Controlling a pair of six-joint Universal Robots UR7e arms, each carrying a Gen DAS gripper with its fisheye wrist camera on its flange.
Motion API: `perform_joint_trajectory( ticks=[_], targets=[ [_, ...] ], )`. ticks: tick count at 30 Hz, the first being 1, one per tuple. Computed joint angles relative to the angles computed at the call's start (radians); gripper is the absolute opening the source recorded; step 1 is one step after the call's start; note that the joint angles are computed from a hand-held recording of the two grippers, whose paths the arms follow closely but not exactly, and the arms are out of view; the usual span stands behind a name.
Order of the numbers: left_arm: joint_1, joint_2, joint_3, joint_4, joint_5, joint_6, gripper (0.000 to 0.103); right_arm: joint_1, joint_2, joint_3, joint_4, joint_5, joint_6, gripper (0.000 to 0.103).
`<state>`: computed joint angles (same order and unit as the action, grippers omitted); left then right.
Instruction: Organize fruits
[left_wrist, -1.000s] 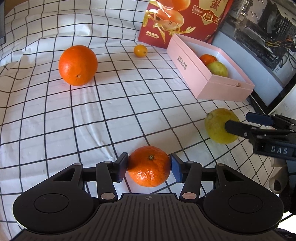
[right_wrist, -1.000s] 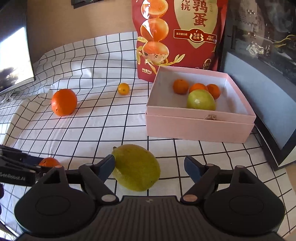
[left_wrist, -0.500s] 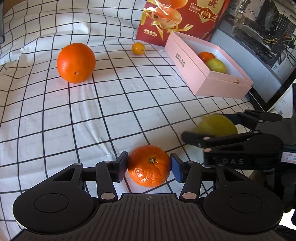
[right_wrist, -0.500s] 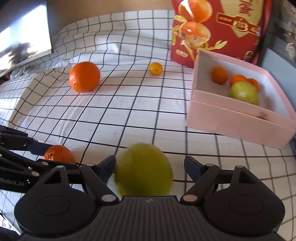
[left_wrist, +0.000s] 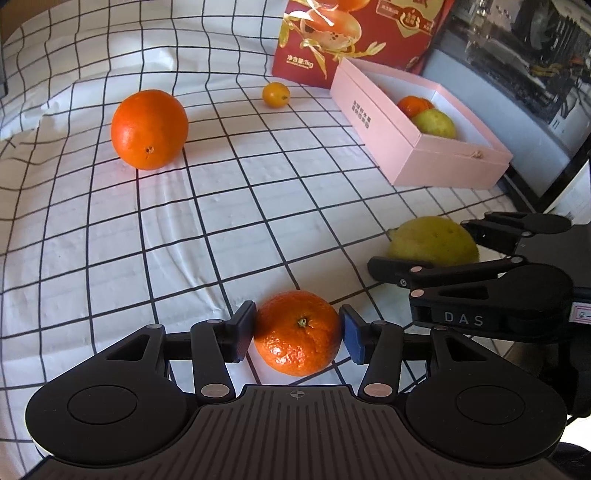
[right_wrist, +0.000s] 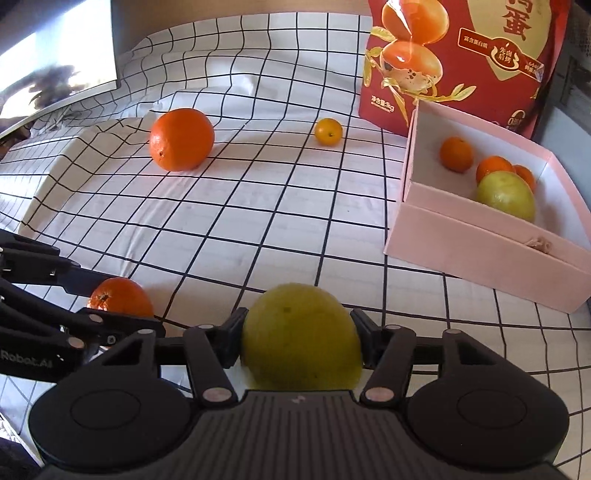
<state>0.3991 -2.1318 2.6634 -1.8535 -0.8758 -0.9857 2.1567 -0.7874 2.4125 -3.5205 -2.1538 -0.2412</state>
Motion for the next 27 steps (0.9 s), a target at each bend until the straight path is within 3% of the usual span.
perform_joint_trajectory(
  ticks=[7, 13, 19, 24, 27],
  targets=[
    [-0.038, -0.034, 0.022, 0.036, 0.025, -0.022, 0.054, -0.002, -0.012, 0.017, -0.01, -0.012, 0.025, 0.059],
    [0.002, -0.02, 0.008, -0.008, 0.017, -0.097, 0.054, -0.014, -0.041, 0.042, -0.019, -0.045, 0.044, 0.059],
    [0.021, 0.023, 0.007, -0.062, 0.027, -0.069, 0.054, -0.036, -0.085, 0.081, -0.044, -0.081, 0.049, 0.059],
    [0.062, 0.133, -0.003, -0.275, 0.027, 0.064, 0.054, -0.059, -0.138, 0.1, -0.07, -0.088, 0.051, 0.059],
    [0.082, 0.246, -0.04, -0.507, 0.048, 0.227, 0.054, -0.053, -0.177, 0.091, -0.12, -0.078, 0.003, 0.059]
  ],
)
